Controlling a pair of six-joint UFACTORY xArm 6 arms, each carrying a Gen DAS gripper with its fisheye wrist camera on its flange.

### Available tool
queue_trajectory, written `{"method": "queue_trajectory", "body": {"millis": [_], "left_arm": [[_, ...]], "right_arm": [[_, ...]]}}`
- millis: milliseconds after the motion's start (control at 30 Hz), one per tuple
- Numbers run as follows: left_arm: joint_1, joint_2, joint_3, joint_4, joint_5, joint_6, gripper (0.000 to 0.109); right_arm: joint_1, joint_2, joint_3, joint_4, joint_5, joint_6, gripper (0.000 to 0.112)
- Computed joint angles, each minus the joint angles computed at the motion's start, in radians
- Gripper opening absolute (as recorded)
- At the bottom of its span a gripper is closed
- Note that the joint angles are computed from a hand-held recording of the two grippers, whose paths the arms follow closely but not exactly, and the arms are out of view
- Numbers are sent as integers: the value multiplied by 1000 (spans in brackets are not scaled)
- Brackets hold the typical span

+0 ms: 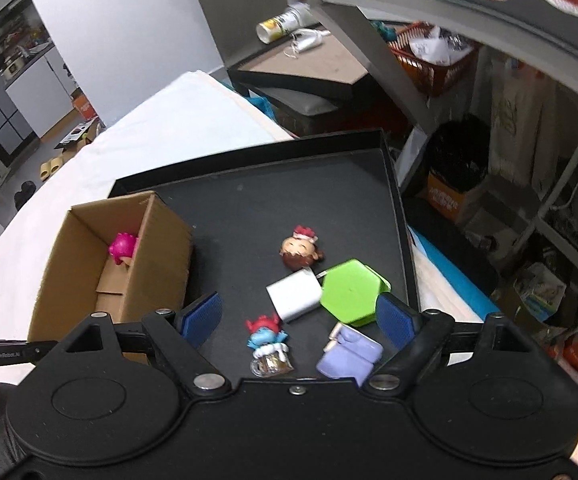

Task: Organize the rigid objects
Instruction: 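Move the right gripper to the lavender bed block and grasp it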

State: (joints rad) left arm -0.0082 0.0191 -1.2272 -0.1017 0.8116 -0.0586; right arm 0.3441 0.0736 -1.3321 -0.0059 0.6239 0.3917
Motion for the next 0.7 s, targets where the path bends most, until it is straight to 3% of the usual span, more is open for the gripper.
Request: {"method": "queue_trajectory", "body": {"millis": [700], "left_arm": [[-17,11,-22,66,23,-66,15]], "right_arm": [[-28,156,-86,-30,150,79,75]]}}
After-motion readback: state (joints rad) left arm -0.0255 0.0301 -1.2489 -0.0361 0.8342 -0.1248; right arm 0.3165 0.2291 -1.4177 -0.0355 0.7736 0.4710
